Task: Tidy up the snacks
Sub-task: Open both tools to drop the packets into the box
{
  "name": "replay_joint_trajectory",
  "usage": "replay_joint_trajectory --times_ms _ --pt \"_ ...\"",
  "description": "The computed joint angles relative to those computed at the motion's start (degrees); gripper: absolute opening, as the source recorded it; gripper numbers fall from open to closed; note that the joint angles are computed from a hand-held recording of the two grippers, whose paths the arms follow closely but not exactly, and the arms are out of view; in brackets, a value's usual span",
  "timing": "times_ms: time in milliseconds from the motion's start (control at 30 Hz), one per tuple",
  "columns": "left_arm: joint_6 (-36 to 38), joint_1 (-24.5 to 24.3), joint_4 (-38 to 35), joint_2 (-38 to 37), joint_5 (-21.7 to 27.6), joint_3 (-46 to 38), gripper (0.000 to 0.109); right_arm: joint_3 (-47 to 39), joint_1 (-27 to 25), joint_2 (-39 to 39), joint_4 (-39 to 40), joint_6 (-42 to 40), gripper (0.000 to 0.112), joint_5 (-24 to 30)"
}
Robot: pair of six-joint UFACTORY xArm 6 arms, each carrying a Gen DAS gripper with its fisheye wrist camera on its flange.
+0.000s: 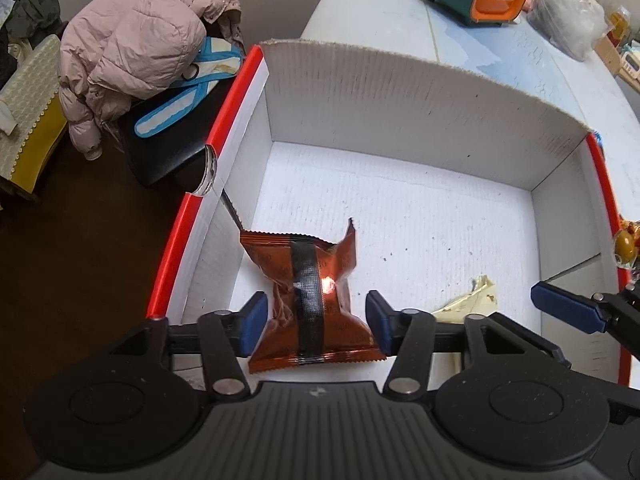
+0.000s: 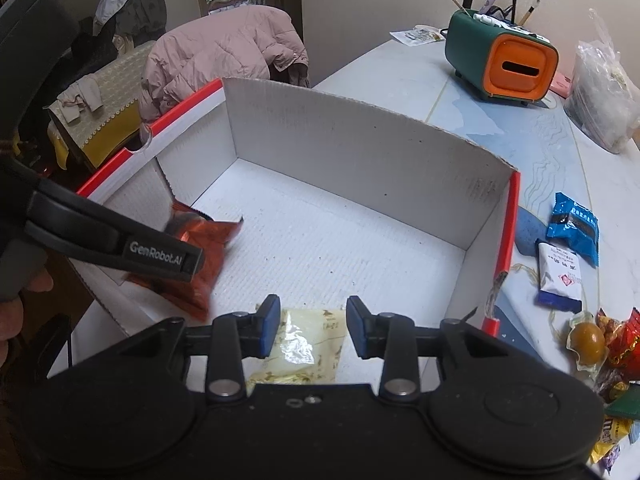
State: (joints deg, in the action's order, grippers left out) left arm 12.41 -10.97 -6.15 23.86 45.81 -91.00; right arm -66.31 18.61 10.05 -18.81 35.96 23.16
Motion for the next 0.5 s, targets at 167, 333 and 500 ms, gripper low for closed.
replay_joint_trajectory --times_ms 167,333,500 --pt "2.2 0.1 -2.1 -2.2 -1.2 2.1 0.056 2.3 -0.4 -2.1 0.2 1.1 0.039 -1.3" --pt "4.9 0.3 -5.1 -5.8 -3.1 5.9 0.057 5.5 -1.0 -5.3 0.5 2.5 0.043 -3.0" --pt "7.7 0.2 -8.7 -9.9 -4.8 9.7 0.058 9.0 -1.3 -9.3 0.8 3.8 0.046 -4.8"
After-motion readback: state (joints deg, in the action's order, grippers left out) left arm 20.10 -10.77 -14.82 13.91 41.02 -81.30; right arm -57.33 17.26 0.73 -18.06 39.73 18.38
